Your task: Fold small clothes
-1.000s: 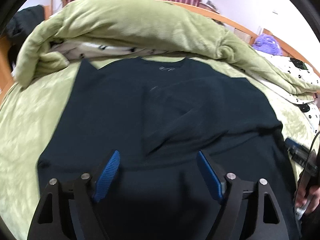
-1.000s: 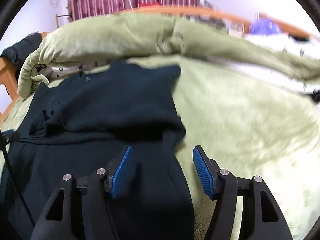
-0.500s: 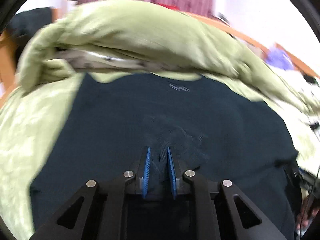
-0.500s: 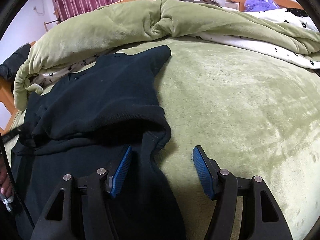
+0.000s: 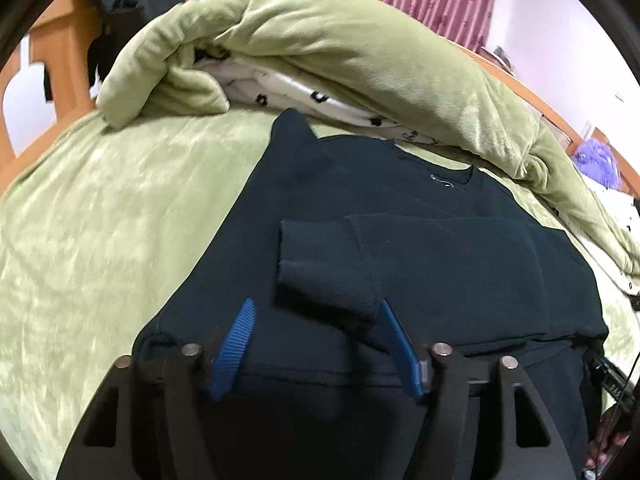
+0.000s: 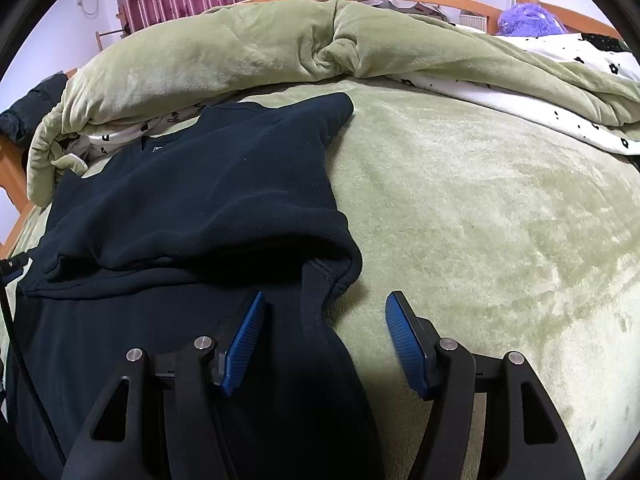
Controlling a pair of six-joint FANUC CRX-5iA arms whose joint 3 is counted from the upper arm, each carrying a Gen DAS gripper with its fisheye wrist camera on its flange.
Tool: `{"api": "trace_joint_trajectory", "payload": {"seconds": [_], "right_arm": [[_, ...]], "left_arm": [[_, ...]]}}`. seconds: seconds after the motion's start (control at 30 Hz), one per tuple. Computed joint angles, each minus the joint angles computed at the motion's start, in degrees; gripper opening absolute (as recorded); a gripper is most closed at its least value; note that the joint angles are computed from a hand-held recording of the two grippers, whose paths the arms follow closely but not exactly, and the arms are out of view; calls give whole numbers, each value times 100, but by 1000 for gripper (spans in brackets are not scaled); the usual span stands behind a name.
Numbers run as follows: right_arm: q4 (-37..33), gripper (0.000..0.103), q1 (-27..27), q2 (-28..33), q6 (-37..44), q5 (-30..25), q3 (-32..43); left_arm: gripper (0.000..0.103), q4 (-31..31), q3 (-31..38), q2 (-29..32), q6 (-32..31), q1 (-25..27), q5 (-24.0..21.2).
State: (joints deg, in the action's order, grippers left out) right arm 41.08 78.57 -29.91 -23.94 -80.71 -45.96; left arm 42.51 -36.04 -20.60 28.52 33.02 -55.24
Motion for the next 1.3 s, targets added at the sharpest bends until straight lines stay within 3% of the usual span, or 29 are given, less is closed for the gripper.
{"api": "trace_joint_trajectory", "payload": {"seconds": [0.13, 0.27, 0.4, 0.43, 0.53, 0.73, 0.87, 0.97, 1.17, 1.23, 1.3], "right_arm": [[-10, 62, 19, 24, 19, -25, 18], [-23, 62, 29, 28, 20, -33, 23], [-55, 62, 23, 53, 51, -28, 36], [-60, 62, 22, 71, 67, -31, 46], [-22, 62, 67, 57, 52, -50, 32], [98, 62, 165, -64, -106, -113, -38], [287, 62, 225, -204, -171, -60, -129], [538, 62, 320, -360, -177, 23, -229], [1243, 62, 679, -632, -130, -126, -408], [1273, 62, 603, -576, -140, -118, -361], [1100, 62, 395, -434, -32, -46, -224]], "left_arm": [[63, -149, 207, 340, 395, -165, -44], [63, 174, 267, 732, 493, -179, -157], [46, 319, 290, 878, 430, -300, -174], [30, 378, 239, 800, 331, -339, -77], [27, 723, 190, 584, 4, -225, -131], [28, 490, 292, 410, 58, 71, -106], [43, -95, 346, 546, 194, 80, -46], [53, 18, 211, 481, -24, 185, 7], [54, 596, -123, 58, -707, 487, 102], [54, 495, -101, 45, -703, 426, 213], [54, 310, -105, 59, -578, 225, 597]]}}
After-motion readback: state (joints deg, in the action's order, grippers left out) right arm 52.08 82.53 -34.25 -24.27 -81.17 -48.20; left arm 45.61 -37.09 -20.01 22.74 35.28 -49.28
